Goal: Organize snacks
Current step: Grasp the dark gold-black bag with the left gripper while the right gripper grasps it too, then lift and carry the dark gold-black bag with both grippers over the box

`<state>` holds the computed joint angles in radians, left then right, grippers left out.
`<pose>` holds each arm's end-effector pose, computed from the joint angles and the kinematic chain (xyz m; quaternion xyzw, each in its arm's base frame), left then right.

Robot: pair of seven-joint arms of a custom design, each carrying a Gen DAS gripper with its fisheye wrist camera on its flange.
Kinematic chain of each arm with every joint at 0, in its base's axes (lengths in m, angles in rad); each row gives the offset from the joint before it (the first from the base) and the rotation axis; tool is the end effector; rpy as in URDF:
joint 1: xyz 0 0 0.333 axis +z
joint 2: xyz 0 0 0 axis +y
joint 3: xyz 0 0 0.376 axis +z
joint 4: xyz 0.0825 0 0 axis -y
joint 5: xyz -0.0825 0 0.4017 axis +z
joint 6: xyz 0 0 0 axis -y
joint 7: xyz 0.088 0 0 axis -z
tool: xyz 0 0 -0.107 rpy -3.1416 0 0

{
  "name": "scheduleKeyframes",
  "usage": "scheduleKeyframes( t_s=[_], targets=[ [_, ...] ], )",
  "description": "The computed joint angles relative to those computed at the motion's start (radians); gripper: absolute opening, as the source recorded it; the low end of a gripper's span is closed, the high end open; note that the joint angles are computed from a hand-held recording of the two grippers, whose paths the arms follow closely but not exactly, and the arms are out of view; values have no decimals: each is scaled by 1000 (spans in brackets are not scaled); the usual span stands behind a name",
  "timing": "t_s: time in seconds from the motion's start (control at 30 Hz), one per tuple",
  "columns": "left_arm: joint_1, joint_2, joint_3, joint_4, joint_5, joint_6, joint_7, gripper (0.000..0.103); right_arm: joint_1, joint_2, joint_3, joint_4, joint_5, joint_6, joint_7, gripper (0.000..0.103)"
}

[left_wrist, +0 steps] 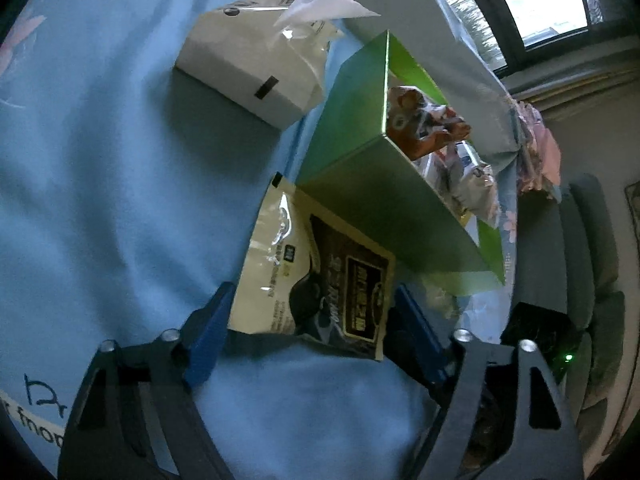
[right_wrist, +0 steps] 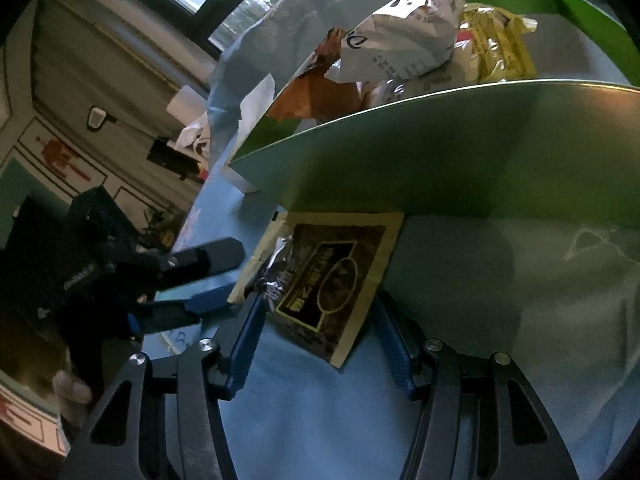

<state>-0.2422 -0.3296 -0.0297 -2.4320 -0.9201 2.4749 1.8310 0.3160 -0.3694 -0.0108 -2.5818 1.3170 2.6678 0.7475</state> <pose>0.4481 -0.1235 0.5143 0.6912 -0.6207 0.3512 0.1170 0.4143 0.1004 0.4639 -0.6486 0.6250 0.0457 0.4320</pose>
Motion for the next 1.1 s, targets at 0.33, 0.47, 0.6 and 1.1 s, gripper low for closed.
scheduleKeyframes(
  t_s=[0.33, 0.47, 0.6, 1.1],
  targets=[
    [11, -8, -35, -13, 149, 40, -84, 27, 14, 38, 24, 16, -31, 43, -4, 3],
    [-18, -42, -40, -30, 227, 79, -98, 22, 29, 20, 23, 9, -17, 66, -28, 2],
    [-70, -96, -12, -56, 244, 126, -72, 22, 35, -17, 1, -4, 38, 44, -72, 1],
    [-224, -130, 55, -25, 270, 257, -45, 23, 9, -175, -15, -6, 92, 43, -149, 2]
  ],
)
